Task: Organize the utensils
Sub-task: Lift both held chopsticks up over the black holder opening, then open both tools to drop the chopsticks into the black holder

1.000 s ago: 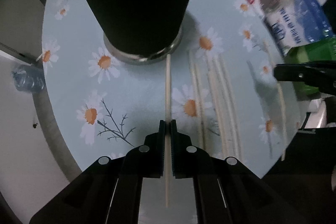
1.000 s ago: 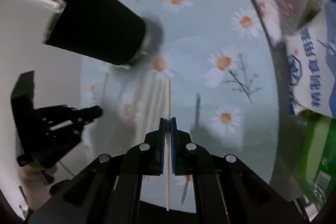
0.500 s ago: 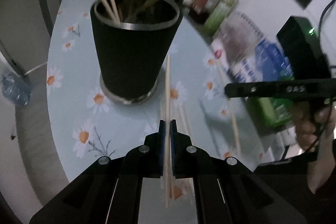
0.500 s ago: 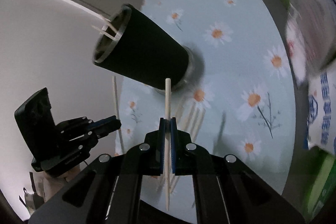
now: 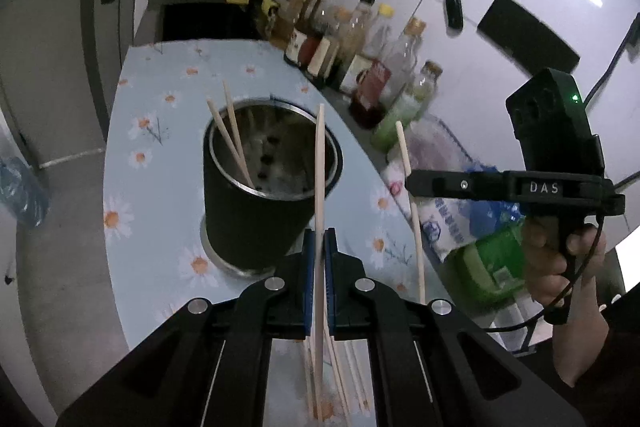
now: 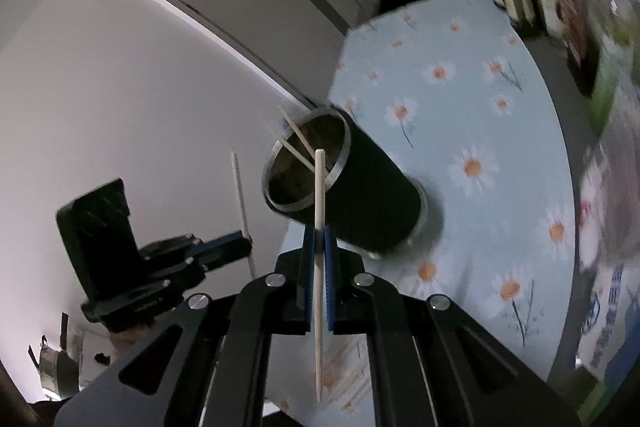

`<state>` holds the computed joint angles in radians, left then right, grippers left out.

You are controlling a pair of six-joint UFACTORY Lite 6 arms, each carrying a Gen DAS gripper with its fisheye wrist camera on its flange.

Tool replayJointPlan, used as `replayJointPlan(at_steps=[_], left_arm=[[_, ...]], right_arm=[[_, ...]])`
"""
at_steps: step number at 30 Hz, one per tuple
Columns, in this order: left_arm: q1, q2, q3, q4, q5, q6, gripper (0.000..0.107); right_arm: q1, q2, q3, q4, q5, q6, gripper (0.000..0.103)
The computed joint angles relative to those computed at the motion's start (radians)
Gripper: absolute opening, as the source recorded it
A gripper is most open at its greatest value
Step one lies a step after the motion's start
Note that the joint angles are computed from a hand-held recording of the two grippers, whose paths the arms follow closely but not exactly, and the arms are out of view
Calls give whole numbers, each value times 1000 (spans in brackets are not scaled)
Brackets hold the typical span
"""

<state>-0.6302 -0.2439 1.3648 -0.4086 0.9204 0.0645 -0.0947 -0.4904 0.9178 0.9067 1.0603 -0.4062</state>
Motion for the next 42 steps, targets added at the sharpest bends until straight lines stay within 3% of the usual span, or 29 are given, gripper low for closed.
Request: replayJointPlan(at_steps=[9, 18, 23, 25, 29, 31, 33, 37, 42], left_arm=[[110, -30, 22, -138, -126, 89, 4], [103, -51, 52, -199, -288, 151, 4], [56, -71, 15, -163, -431, 156, 4], [41, -82, -19, -144, -512, 150, 4], [6, -99, -81, 60, -645, -35, 4], [3, -90, -87, 119, -666, -90, 4], [11, -86, -100, 54, -678, -38, 4], [-10, -72, -120, 109, -704, -64, 4], [-12, -50, -124, 109, -702, -59, 4]], right_arm=[[-14, 118, 158, 141, -21, -88, 6], [24, 124, 217, 231, -187, -146, 6], [32, 98, 197, 340, -300, -242, 6], [62, 66, 168, 345, -408, -277, 6], [86, 52, 124, 382, -485, -330, 6], [90, 56, 106, 406, -501, -363, 6], [96, 58, 94, 415, -510, -375, 6], [178, 36, 39, 365, -701, -384, 6], [159, 67, 31, 422, -655, -434, 6]])
